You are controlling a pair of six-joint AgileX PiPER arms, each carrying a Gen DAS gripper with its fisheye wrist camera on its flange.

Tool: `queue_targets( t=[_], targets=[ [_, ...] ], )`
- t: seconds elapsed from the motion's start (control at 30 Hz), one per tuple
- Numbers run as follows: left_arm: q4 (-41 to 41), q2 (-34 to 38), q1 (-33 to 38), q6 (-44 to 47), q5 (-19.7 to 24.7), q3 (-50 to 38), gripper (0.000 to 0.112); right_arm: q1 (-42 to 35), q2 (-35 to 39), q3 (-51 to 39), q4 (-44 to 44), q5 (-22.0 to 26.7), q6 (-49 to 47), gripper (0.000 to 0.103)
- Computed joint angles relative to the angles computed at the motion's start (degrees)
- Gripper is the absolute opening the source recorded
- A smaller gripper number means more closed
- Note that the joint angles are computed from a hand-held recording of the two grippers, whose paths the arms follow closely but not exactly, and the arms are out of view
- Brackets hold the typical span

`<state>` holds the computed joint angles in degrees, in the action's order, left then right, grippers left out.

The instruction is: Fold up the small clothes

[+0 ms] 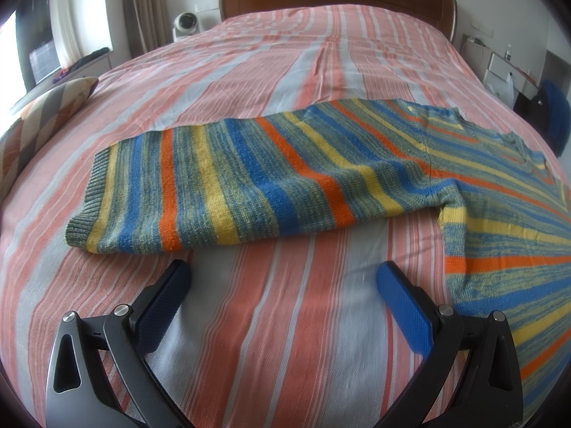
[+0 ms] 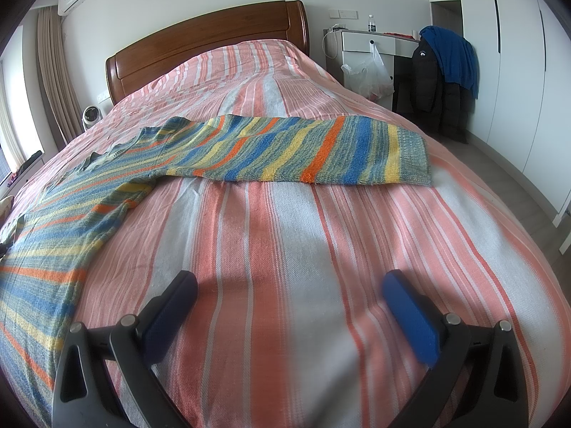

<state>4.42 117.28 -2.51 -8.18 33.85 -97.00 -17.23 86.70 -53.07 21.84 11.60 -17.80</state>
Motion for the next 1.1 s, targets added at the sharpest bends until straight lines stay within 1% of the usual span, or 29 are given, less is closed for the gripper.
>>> queue_targets(
  t=[0.8, 1.1],
  targets=[
    [-0.1, 0.0, 0.1, 0.2, 0.0, 0.0, 0.103, -0.2, 0.0, -0.2, 1.1, 0.2, -1.1, 0.103],
    [-0.1, 0.0, 0.0, 0.1, 0.0, 0.0, 0.103, -0.2, 0.2, -0.5, 0.2, 0.3, -0.4, 0.103]
  ],
)
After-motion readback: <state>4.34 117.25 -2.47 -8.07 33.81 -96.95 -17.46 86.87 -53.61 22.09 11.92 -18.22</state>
